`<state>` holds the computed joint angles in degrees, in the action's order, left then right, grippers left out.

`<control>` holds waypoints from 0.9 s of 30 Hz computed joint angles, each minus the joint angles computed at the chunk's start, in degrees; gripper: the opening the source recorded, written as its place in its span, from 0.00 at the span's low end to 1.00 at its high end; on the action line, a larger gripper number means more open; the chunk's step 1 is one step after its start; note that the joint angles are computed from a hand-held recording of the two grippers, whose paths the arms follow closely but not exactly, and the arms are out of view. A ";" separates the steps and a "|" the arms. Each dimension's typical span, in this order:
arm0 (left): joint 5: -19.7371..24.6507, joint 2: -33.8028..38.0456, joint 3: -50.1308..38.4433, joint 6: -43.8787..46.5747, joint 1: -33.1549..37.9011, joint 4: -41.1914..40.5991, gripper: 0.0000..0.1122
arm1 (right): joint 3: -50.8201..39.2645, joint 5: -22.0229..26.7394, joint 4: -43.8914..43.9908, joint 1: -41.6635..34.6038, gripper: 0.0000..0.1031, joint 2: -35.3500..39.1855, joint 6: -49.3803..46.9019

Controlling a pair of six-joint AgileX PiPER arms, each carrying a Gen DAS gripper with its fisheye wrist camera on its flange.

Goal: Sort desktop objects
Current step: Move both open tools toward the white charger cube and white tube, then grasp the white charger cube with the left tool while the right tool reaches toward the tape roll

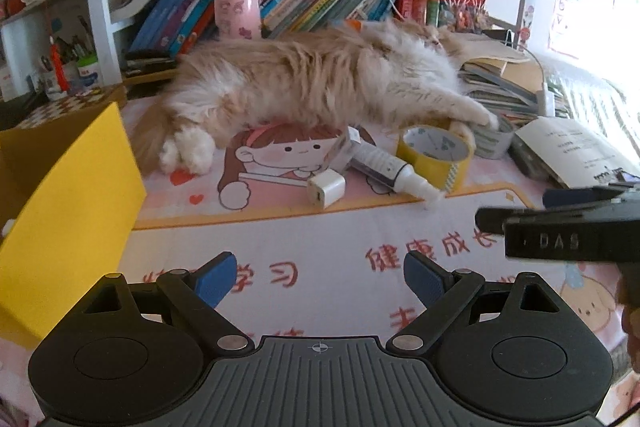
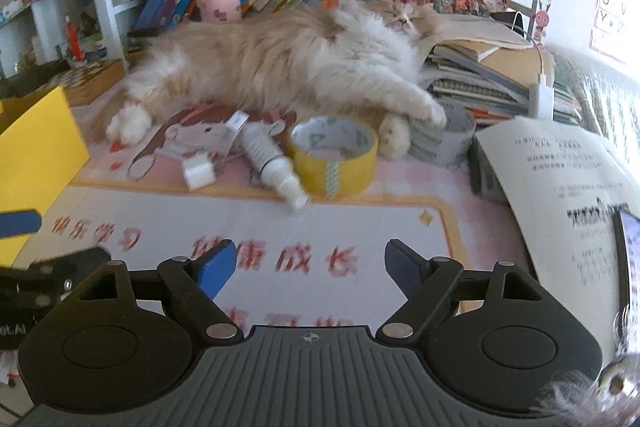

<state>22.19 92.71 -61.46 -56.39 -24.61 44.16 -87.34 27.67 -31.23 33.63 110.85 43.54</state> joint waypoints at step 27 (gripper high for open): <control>5.78 26.91 -30.95 14.11 3.88 -13.49 0.61 | -56.06 20.54 23.24 -8.44 0.81 33.94 -30.10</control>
<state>27.98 119.61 -92.41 -42.28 -20.74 30.66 -143.40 48.21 -7.99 25.19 144.78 13.44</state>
